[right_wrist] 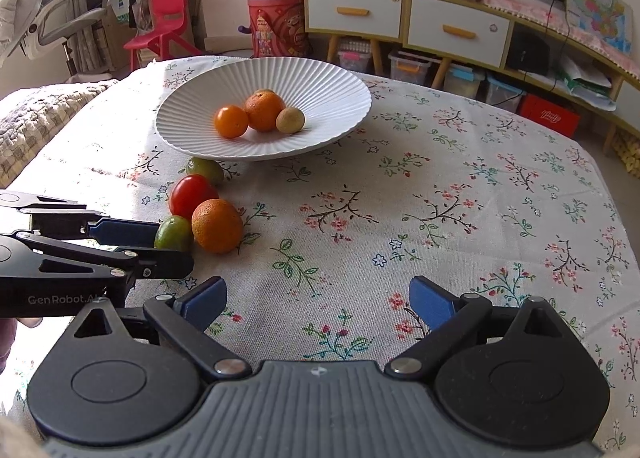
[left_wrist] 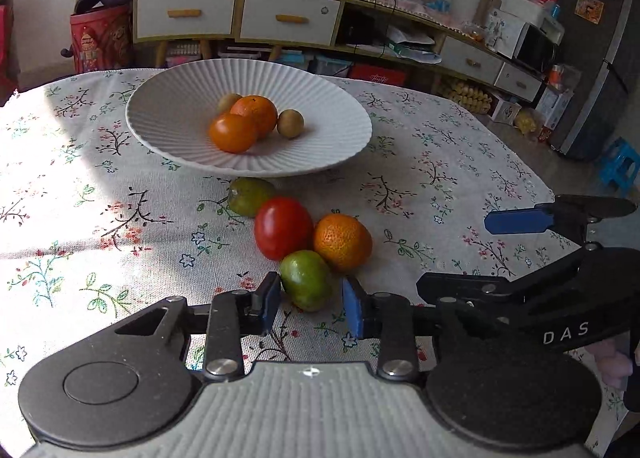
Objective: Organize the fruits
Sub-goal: 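Grasp the green lime with the left tool while the right tool grasps a mandarin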
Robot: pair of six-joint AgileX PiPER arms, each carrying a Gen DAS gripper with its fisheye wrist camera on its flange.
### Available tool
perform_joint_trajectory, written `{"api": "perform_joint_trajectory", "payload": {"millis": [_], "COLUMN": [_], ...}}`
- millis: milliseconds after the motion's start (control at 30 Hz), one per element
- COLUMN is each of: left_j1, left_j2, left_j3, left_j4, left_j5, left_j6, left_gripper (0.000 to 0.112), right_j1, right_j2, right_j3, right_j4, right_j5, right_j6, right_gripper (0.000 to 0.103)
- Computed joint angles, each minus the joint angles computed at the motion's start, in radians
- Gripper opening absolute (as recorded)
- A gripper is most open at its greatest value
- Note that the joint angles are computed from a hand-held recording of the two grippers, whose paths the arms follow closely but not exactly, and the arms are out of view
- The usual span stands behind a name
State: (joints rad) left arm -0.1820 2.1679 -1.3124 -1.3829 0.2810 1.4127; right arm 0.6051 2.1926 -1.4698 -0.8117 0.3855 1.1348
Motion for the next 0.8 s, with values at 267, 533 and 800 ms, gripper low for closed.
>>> {"api": "perform_joint_trajectory", "payload": {"millis": [267, 533, 800], "left_j1": [0.003, 0.026, 0.057], "left_j2": [-0.013, -0.037, -0.049], "left_j3": [0.017, 0.024, 0.03], "left_j4": [0.011, 0.19, 0.267], "left_j5": [-0.02, -0.038, -0.037], "left_j6": [0.009, -0.162, -0.239], "left_gripper": [0.009, 0.009, 0.009], "right_j1": [0.005, 0.013, 0.029], "right_j2": [0.008, 0.034, 0.084], "right_j3": [-0.018, -0.069, -0.172], "right_j4": [0.016, 0.067, 0.172], "right_j5": [0.004, 0.015, 0.047], "right_j6": [-0.023, -0.085, -0.206], "right_gripper": [0.097, 0.094, 0.088]}}
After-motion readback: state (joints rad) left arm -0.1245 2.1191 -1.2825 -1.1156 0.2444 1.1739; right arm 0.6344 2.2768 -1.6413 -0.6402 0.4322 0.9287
